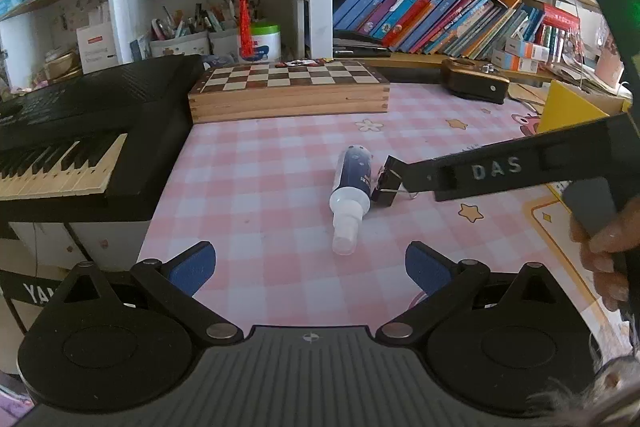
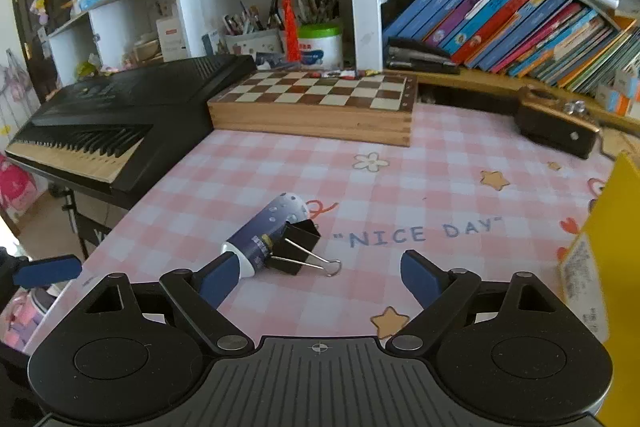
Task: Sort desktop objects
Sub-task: 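Close right gripper on the black binder clip while left gripper grasps the glue tube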
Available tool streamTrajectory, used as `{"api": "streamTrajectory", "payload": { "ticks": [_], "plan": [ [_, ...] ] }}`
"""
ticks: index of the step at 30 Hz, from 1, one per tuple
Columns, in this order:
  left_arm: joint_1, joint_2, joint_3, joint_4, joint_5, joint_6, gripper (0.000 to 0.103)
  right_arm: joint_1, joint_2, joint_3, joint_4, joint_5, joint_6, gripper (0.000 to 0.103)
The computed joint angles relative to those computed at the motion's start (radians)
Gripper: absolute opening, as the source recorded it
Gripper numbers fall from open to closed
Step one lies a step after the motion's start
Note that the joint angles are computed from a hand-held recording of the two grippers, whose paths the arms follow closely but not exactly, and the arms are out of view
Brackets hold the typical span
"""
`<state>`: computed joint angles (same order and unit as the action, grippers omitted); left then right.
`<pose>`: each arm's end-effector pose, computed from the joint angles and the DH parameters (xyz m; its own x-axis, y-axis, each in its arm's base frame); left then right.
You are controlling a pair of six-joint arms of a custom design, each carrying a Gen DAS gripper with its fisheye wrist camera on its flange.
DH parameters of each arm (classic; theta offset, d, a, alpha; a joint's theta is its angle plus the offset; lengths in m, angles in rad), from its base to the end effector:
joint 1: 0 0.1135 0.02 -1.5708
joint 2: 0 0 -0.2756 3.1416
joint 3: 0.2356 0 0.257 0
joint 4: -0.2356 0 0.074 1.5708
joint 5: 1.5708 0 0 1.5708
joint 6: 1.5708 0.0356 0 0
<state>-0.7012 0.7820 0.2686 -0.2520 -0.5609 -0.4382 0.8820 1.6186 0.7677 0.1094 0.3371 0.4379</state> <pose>0.1243 -0.0802 0.1651 -0.5868 0.0252 -0.8094 0.0047 0.9996 0.0278 0.2140 0.2414 0.1678 -0.6320 -0.1380 -0.7626 -0.3374 0.9349 0.1104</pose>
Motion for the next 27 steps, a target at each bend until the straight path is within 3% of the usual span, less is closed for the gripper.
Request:
{"api": "streamTrajectory", "payload": {
  "ticks": [12,21,23,27],
  "plan": [
    [0.025,0.067,0.001,0.091,0.034,0.051,0.102,-0.048,0.087,0.069,0.035,-0.098,-0.026,0.080],
    [0.053,0.109,0.013,0.144,0.048,0.105,0.102,-0.116,0.178,0.128,0.032,-0.205,0.010,0.045],
    [0.067,0.123,0.014,0.162,0.061,0.123,0.102,-0.124,0.185,0.123,0.051,-0.233,0.000,0.034],
    [0.100,0.168,0.018,0.213,0.096,0.161,0.102,-0.125,0.163,0.095,0.088,-0.238,-0.018,0.031]
  ]
}}
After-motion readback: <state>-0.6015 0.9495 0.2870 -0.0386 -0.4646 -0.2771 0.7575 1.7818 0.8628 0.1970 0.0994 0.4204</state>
